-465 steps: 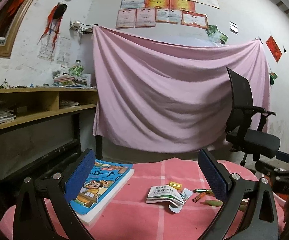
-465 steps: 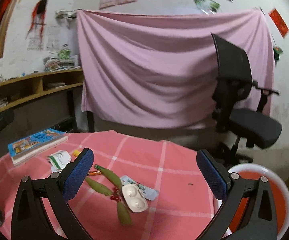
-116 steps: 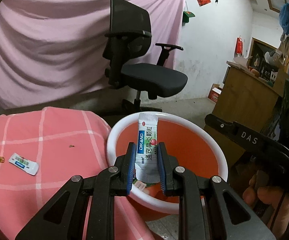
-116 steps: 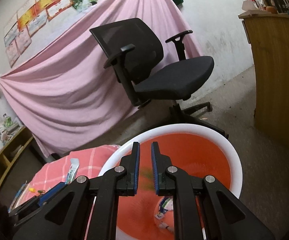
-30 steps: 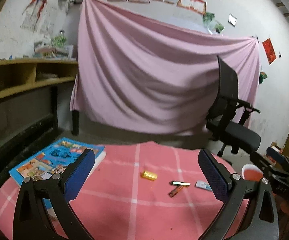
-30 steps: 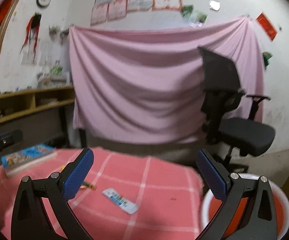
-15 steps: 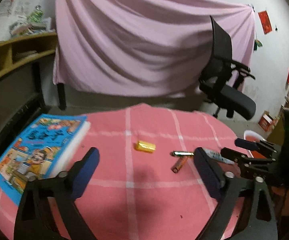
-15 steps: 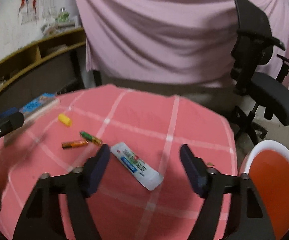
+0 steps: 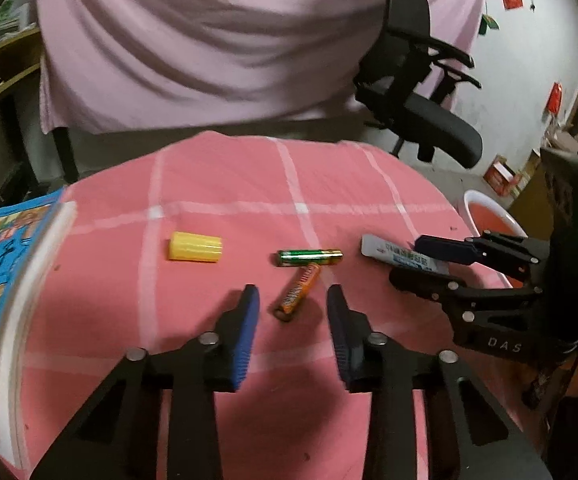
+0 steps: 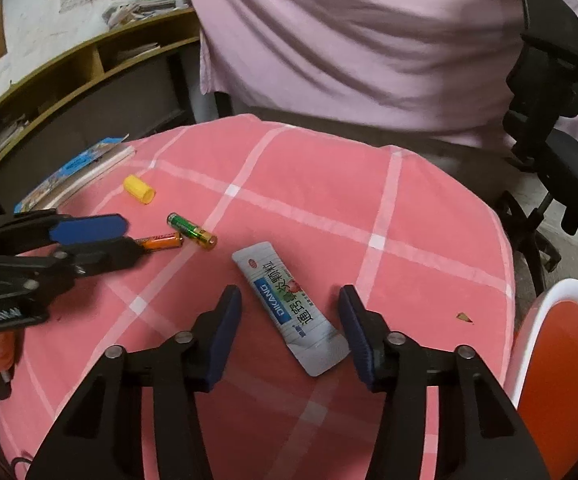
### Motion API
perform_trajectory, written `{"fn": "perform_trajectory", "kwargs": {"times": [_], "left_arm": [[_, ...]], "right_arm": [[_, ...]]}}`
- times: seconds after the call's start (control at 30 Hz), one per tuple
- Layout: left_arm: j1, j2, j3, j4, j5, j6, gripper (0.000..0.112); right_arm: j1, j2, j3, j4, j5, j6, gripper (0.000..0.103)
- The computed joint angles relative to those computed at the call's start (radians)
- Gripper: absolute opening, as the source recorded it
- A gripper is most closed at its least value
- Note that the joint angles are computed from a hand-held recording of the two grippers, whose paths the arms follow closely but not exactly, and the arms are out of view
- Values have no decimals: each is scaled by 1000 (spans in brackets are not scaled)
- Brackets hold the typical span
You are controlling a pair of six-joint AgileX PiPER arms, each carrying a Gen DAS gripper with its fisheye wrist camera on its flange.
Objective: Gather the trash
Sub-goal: 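Grasp the orange battery with the left tool while the right tool grasps the white tube, then lift the orange battery with the left tool while the right tool lifts the white tube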
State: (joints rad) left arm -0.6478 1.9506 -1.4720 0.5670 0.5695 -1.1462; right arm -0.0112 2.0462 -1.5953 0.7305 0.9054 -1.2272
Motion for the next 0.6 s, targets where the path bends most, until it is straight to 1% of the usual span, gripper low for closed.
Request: {"fn": "perform_trajectory", "kwargs": {"times": [0.03, 0.1, 0.17, 0.2, 0.37, 0.5, 0.6], "left_arm": [[3, 6, -10, -22, -1, 28, 24], [9, 16, -27, -50, 9, 68, 19], [5, 23, -41, -48, 35, 78, 14], [1, 26, -46, -45, 44, 77, 10], [-12, 45, -68, -26, 59, 51, 7], [-32, 68, -102, 0, 75, 29, 7], [-52, 75, -112, 45, 79, -16, 7]], "right_arm": [[-1, 7, -11, -3, 5, 6, 34], [-2, 8, -14, -3, 10, 8, 31], [-3, 7, -11, -3, 10, 6, 24], [-1, 6, -9, -3, 7, 6, 23], [-1, -6, 14, 7, -3, 7, 20], [-5, -22, 42, 33, -22, -1, 18], [-16, -44, 76, 78, -40, -36, 17]]}}
